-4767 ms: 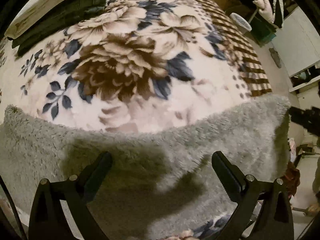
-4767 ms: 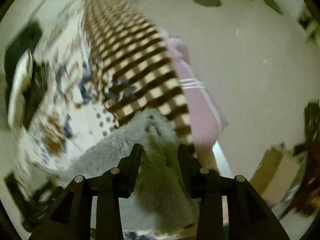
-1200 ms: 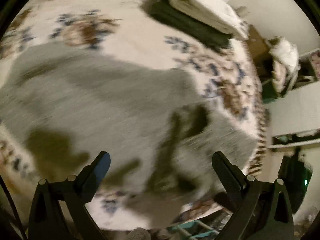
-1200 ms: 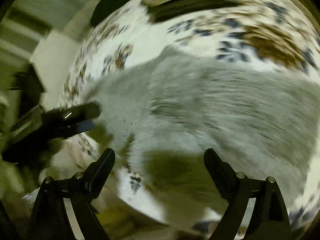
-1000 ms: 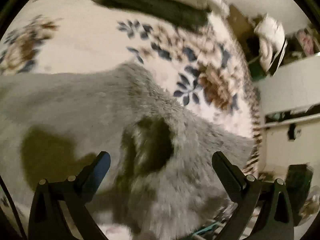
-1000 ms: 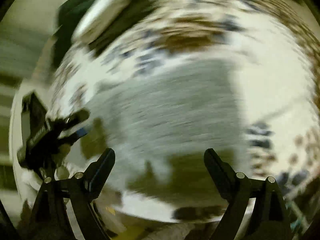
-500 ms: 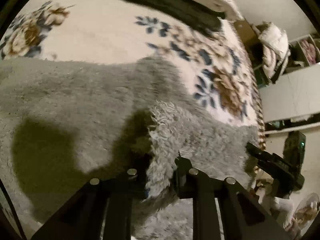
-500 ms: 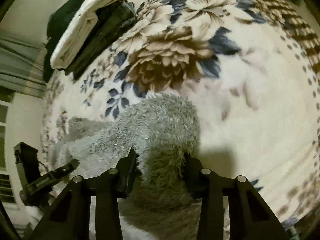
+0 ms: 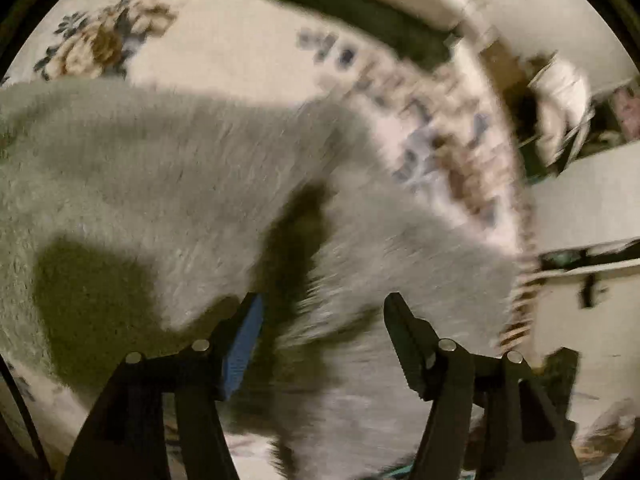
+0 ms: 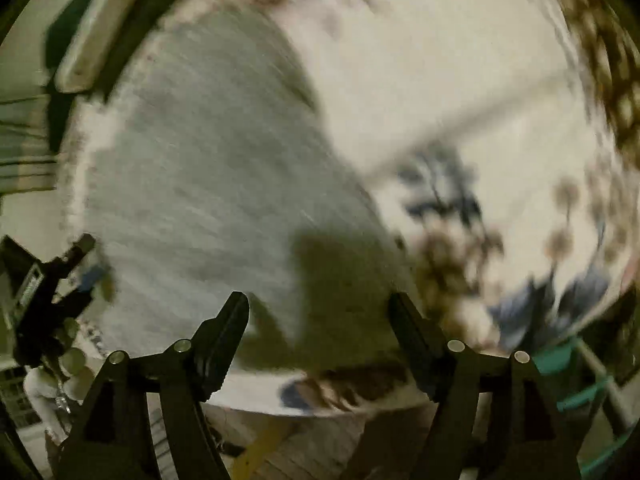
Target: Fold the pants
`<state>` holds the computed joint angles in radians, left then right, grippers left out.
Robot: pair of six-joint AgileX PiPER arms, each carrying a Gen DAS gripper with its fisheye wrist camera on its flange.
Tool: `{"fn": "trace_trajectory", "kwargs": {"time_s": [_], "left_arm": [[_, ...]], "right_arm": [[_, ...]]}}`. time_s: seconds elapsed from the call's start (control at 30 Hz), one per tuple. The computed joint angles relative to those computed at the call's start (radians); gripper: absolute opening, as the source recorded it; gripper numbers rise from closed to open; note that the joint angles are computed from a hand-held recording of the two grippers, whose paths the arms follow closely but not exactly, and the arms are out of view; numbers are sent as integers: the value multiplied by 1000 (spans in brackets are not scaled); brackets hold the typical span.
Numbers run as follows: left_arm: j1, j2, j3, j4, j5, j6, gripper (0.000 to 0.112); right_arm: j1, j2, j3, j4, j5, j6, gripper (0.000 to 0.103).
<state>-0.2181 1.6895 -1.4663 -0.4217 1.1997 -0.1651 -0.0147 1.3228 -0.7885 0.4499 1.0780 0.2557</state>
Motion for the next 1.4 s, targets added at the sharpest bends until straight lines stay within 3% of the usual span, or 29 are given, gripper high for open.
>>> {"fn": "trace_trajectory", "kwargs": {"time_s": [0.13, 0.23, 0.27, 0.3, 0.33, 0.47, 0.57, 0.63, 0.8, 0.87, 0.9, 0.93, 0.97, 1.0, 1.07, 1.2, 1.4], "left_arm": [[60, -1, 116, -78, -48, 38, 61], [150, -101, 169, -154, -63, 24, 61], [186, -150, 194, -171, -73, 20, 73], [226, -201, 214, -172, -80, 5, 93], [288, -261, 248, -190, -90, 5, 99], [599, -380, 338, -190, -80, -12, 102], [819, -340, 390, -203, -138, 47, 101], [889, -276, 422, -245, -204, 85, 100], [894, -85, 399, -345, -313, 201, 99], [878, -71, 395, -361, -364, 205, 86], [871, -82, 400, -375, -392, 219, 68], [852, -103, 396, -349, -415, 221, 59], [837, -119, 384, -292, -418, 192, 41], [804, -152, 378, -204, -430, 146, 31], [777, -213, 390, -111, -436, 97, 27], [719, -365, 363, 45, -368, 8, 22], [604, -427, 188, 68, -256, -60, 21]], "right_arm": [[7, -13, 0, 29, -14, 19, 75], [53, -30, -109, -11, 20, 102, 76], [81, -28, -150, -27, 27, 135, 76], [107, -22, -186, -42, 37, 160, 76], [139, -11, -229, -58, 46, 186, 76], [266, 51, -376, -108, 64, 262, 77], [332, 138, -486, -104, 57, 275, 77], [373, 205, -547, -105, 44, 282, 77], [439, 406, -661, -47, -66, 230, 77], [465, 503, -740, -48, -80, 214, 77], [476, 545, -780, -58, -76, 213, 77], [491, 585, -825, -79, -61, 222, 77], [499, 611, -856, -92, -51, 227, 77], [507, 631, -878, -105, -46, 230, 77], [516, 649, -901, -125, -37, 235, 77], [502, 622, -856, -101, -70, 206, 77], [455, 518, -677, 13, -197, 144, 76]]}}
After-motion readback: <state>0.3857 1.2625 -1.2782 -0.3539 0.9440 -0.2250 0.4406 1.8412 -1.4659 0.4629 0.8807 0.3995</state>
